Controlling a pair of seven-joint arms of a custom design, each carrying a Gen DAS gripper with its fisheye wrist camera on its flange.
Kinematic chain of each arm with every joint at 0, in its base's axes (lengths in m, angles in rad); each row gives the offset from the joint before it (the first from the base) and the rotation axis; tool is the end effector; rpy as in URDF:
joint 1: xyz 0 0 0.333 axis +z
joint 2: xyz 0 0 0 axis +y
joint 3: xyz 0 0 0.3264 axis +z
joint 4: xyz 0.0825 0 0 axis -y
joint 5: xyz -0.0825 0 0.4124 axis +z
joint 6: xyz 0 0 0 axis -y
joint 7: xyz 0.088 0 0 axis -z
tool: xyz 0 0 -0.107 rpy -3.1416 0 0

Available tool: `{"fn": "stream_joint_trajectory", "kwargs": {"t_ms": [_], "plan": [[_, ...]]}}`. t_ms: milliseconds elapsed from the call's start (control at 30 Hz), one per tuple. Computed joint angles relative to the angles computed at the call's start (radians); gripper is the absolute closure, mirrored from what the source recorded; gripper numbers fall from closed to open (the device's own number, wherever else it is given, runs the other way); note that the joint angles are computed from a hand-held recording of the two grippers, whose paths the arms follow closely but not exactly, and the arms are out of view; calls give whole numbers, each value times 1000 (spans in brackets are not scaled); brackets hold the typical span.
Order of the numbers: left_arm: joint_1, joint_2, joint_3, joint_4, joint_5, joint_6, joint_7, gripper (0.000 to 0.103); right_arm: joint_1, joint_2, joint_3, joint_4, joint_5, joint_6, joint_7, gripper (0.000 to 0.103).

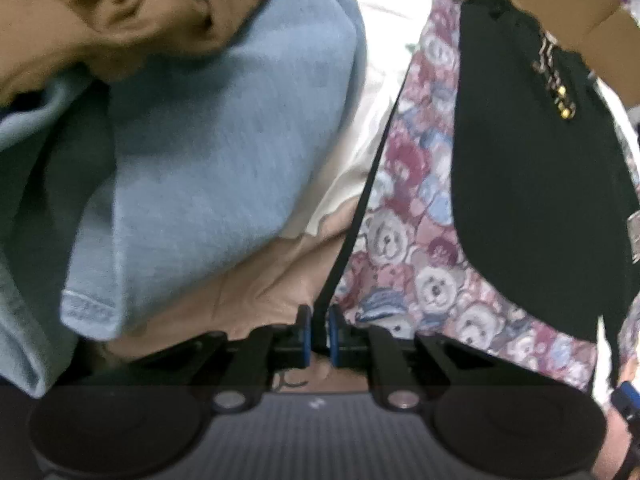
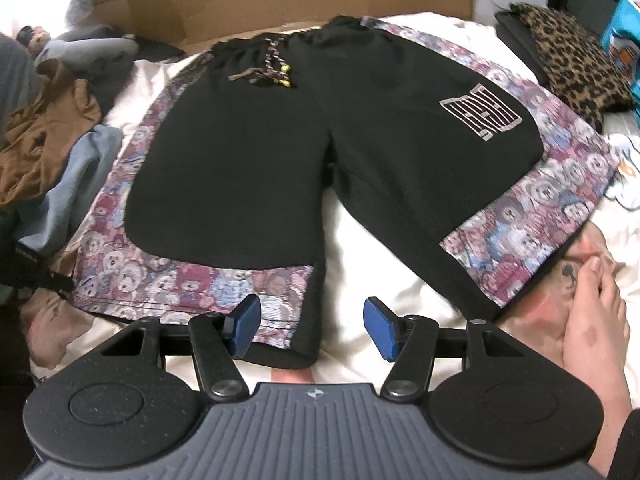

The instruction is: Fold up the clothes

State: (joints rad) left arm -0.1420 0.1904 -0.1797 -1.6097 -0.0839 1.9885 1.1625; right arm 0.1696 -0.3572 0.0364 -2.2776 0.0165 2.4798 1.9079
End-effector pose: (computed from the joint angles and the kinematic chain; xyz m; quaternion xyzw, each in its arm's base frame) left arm 0.6359 -0.2079 0.5381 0.7435 -0.6595 0.1101 0.0126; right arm 0.4992 0.1060 0.5598 -0.6305 0.7255 -0.1354 0.2405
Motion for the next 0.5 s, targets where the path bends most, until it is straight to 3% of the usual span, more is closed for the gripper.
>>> {"fn": "stream_joint_trajectory", "kwargs": {"t_ms": [267, 500], "plan": [[-3, -5, -7, 66, -45, -18, -16, 95, 30, 2, -5, 7, 39, 47, -70, 39], [-26, 78, -15, 149, -22, -57, -13, 91, 35, -3, -5, 5, 65, 39, -87, 39]]}}
